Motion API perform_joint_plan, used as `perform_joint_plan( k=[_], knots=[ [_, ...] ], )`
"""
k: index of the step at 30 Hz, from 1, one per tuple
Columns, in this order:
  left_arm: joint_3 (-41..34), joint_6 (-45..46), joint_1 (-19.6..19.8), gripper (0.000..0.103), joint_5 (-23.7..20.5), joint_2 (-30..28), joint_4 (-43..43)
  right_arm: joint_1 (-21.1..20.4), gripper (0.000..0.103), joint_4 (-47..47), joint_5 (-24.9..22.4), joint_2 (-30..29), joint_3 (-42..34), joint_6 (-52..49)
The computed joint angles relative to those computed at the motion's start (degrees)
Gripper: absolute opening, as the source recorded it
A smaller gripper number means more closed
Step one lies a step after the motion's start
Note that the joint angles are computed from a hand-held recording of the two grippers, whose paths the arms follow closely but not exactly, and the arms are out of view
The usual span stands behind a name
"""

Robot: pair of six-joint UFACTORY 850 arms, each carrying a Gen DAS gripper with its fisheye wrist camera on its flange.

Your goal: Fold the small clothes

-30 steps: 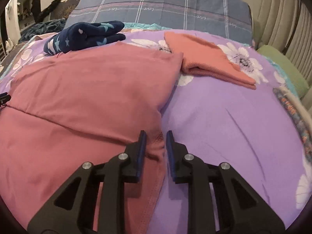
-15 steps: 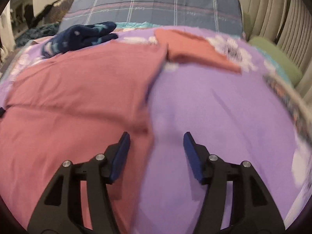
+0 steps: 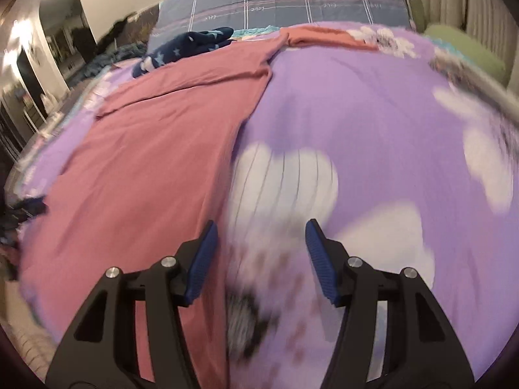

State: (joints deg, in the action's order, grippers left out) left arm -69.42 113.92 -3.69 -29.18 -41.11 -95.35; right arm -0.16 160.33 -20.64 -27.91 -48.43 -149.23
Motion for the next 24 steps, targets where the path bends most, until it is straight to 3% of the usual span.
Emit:
perform_joint_plan(
  k=[5, 10, 13, 15, 17, 20, 22, 23, 24],
  knots=[
    [2.74, -5.54, 1.74, 0.059, -5.38, 1.45, 2.17, -1.05, 0.044, -10.76, -5.01, 5.09, 7.49, 12.25],
    [6.48, -4.77, 1.52, 0.055, -4.76, 3.99, 2.59, -2.8, 0.043, -20.96, -11.29, 8.3, 12.3, 23.8],
    [6.76, -6.55, 2.54, 0.055, -7.55, 3.91, 3.42, -3.28, 0.043, -24.02, -15.49, 9.15, 13.57, 26.49],
    [6.47, -8.24, 3.25, 0.055, -9.71, 3.32, 3.57, -1.4, 0.053, -21.58, -11.9, 8.89, 12.6, 23.13],
    [6.2, -9.41, 3.7, 0.055, -11.18, 2.72, 3.35, -0.02, 0.05, -20.3, -7.3, 7.58, 10.77, 23.13],
    [6.44, -8.03, 3.44, 0.055, -11.92, 2.29, 0.5, 0.5, 0.05, -19.74, -8.19, 6.57, 9.75, 23.93],
    [6.66, -5.92, 2.37, 0.055, -10.75, 2.3, -2.12, 1.09, 0.032, -18.96, -6.71, 5.89, 8.8, 23.94],
    [6.94, -4.98, 2.11, 0.055, -10.14, 2.56, -2.78, 1.77, 0.01, -16.49, -4.27, 5.72, 8.18, 22.52],
    [7.13, -4.46, 1.8, 0.048, -9.31, 2.9, -3.4, 1.63, 0.003, -15.94, -3.68, 5.98, 8.16, 23.47]
  ],
)
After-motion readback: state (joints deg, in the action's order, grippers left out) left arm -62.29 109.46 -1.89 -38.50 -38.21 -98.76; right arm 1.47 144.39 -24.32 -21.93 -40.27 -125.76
